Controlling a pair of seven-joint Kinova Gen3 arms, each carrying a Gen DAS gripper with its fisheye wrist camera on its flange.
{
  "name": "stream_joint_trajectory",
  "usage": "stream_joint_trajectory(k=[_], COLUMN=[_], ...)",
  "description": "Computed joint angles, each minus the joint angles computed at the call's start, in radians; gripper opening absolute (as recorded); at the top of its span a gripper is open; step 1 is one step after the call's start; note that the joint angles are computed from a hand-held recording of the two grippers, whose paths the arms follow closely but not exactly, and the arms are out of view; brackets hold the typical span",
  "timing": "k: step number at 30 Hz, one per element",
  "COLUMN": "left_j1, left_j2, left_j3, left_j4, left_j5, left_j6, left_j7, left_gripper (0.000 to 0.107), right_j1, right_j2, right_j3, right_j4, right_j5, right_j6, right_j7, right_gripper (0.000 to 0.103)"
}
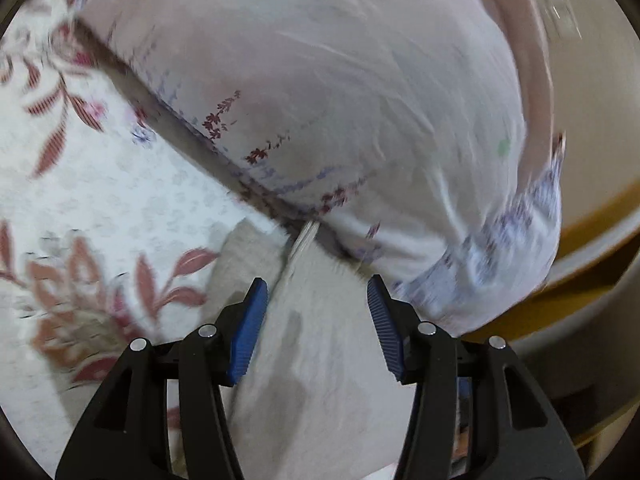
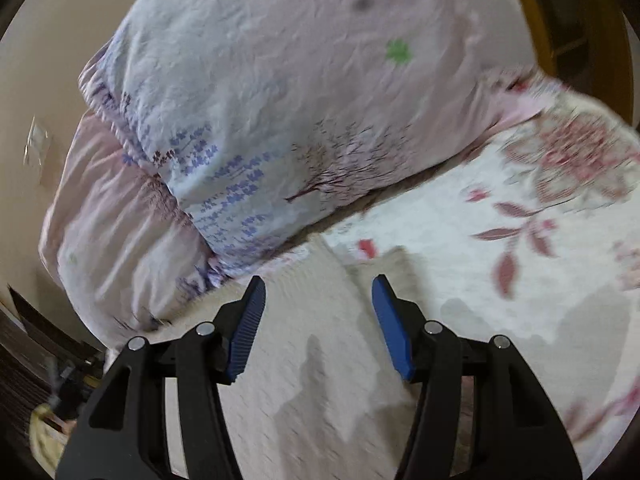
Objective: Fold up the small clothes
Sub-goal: 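Open both grippers, then grasp the folded sweater edge again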
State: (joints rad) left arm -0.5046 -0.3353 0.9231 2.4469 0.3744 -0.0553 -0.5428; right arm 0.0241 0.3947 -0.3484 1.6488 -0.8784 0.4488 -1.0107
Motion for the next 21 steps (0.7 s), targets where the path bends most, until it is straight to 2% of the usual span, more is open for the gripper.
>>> stream_joint_trajectory(k=[6, 11, 12, 15, 16, 18, 19, 21], left_j1=[-0.051, -0.069, -0.091, -0.112, -0.113, -0.116, -0.109, -0.082], left_j2=[-0.131, -0.187, -0.188, -0.168, -0.165, -0.162, -0.158, -0.161], left_j3=[0.099, 0.165, 0.193, 0.23, 0.235, 0.241, 0.237, 0.214], left_j4=[-0.077, -0.127, -0.142, -0.142, -0.136, -0.128, -0.123, -0.114], left_j5=[-0.097, -0.167, -0.175, -0.166, -0.16, -0.15, -0.146, -0.142], left_j6=[0.241, 0.376, 0.404, 0.414, 0.408, 0.401, 0.396, 0.393], left_j7=[0.019, 0.04, 0.042, 0.039, 0.04, 0.042, 0.041, 0.042], left_gripper=[0.051, 0.048, 0.047, 0.038, 0.031, 0.019, 0.01, 0.009], right_j1=[0.004, -0.039, -0.044, -0.09, -0.08, -0.038, -0.033, -0.029], right_j2=[-0.049, -0.045, -0.044, -0.069, -0.071, -0.08, -0.087, -0.108], right_j3=[0.049, 0.086, 0.086, 0.104, 0.094, 0.06, 0.056, 0.05], right_j4=[0.066, 0.091, 0.095, 0.135, 0.14, 0.152, 0.158, 0.179], right_j5=[0.064, 0.113, 0.133, 0.197, 0.191, 0.155, 0.145, 0.129], right_j6=[0.05, 0.074, 0.073, 0.007, 0.004, 0.007, 0.002, -0.021], right_j7=[0.039, 0.044, 0.036, 0.008, 0.019, 0.053, 0.063, 0.085], right_gripper=[0.042, 0.038, 0.032, 0.014, 0.01, 0.008, 0.008, 0.007])
